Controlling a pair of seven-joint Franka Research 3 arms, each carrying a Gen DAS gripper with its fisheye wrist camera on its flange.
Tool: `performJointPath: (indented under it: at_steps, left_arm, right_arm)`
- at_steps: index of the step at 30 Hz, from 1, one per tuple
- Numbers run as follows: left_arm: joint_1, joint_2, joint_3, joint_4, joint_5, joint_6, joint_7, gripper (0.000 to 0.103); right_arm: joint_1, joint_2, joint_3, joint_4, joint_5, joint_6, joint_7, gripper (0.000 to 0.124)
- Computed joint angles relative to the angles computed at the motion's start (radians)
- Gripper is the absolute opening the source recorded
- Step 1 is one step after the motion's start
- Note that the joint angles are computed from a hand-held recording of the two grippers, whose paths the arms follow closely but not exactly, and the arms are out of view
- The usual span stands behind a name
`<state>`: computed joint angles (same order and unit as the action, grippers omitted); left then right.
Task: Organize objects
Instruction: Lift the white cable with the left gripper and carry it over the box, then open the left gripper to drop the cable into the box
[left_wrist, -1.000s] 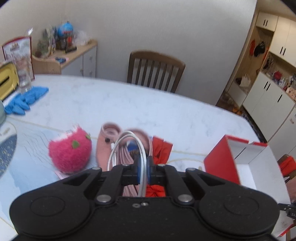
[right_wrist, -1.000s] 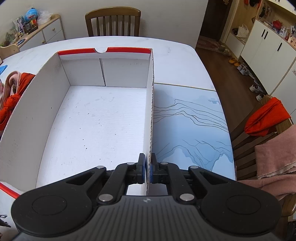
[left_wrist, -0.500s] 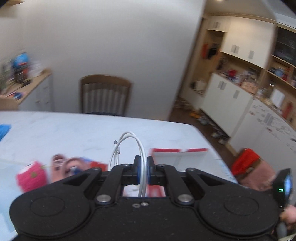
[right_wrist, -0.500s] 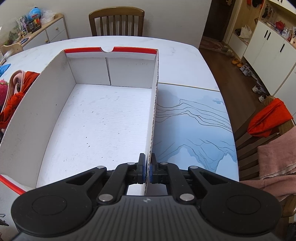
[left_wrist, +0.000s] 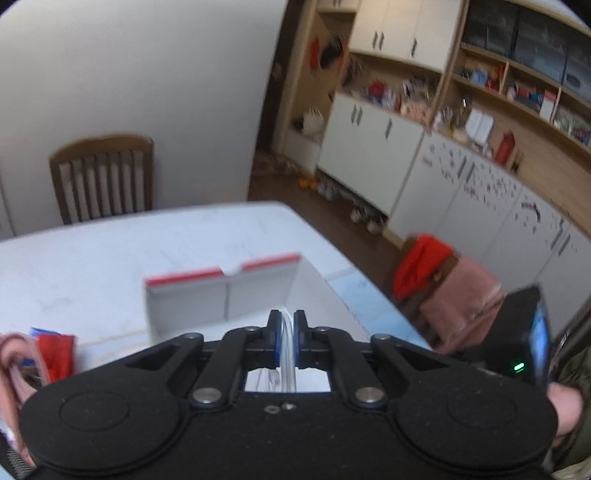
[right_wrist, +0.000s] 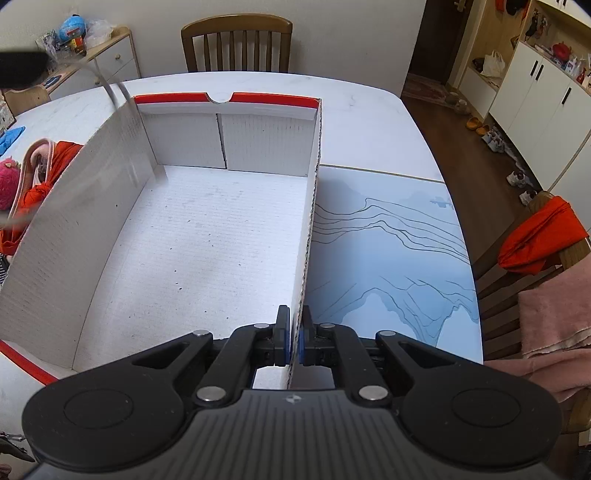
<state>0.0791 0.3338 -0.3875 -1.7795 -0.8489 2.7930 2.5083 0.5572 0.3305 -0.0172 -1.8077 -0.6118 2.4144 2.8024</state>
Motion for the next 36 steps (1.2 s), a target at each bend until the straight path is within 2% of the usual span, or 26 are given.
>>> performJointPath:
  at_steps: [3,8,13,16,19,25,28,30,34,36]
  left_arm:
    - [-0.026,0.044,0.004,0.012,0.066,0.032,-0.007,0.003]
    - [0.031,0.100,-0.083,0.027,0.041,0.070,0.062,0.003]
    - [-0.005,0.124,-0.036,0.031,0.180,0.026,-0.078,0.003]
    - [-0.010,0.132,-0.016,0.036,0.246,-0.032,-0.167,0.003]
    - [-0.046,0.139,0.039,0.047,0.361,-0.074,-0.280,0.003]
    - [-0.072,0.157,0.088,0.087,0.528,-0.164,-0.435,0.004]
    - [-0.084,0.178,0.108,0.123,0.597,-0.224,-0.507,0.008]
    - [-0.090,0.188,0.116,0.142,0.636,-0.258,-0.537,0.018]
    - [-0.081,0.185,0.106,0.143,0.666,-0.279,-0.548,0.027]
    - [-0.065,0.176,0.091,0.133,0.650,-0.279,-0.533,0.042]
  right_arm:
    - [-0.001,-0.001,-0.001,-0.004,0.000,0.006,0.001,0.004]
    - [-0.002,-0.004,-0.002,-0.010,-0.002,0.013,0.003,0.004]
    - [-0.004,-0.009,-0.002,-0.021,-0.005,0.027,0.007,0.004]
    - [-0.006,-0.010,-0.001,-0.024,-0.005,0.034,0.008,0.004]
    - [-0.008,-0.012,-0.002,-0.027,-0.003,0.041,0.008,0.004]
    - [-0.007,-0.015,-0.001,-0.031,-0.002,0.043,0.012,0.004]
    - [-0.009,-0.014,-0.002,-0.030,0.000,0.042,0.011,0.004]
    - [-0.009,-0.013,-0.001,-0.029,0.001,0.040,0.011,0.004]
    - [-0.008,-0.011,-0.002,-0.026,0.002,0.038,0.013,0.004]
    - [-0.008,-0.011,-0.002,-0.025,0.004,0.037,0.014,0.004]
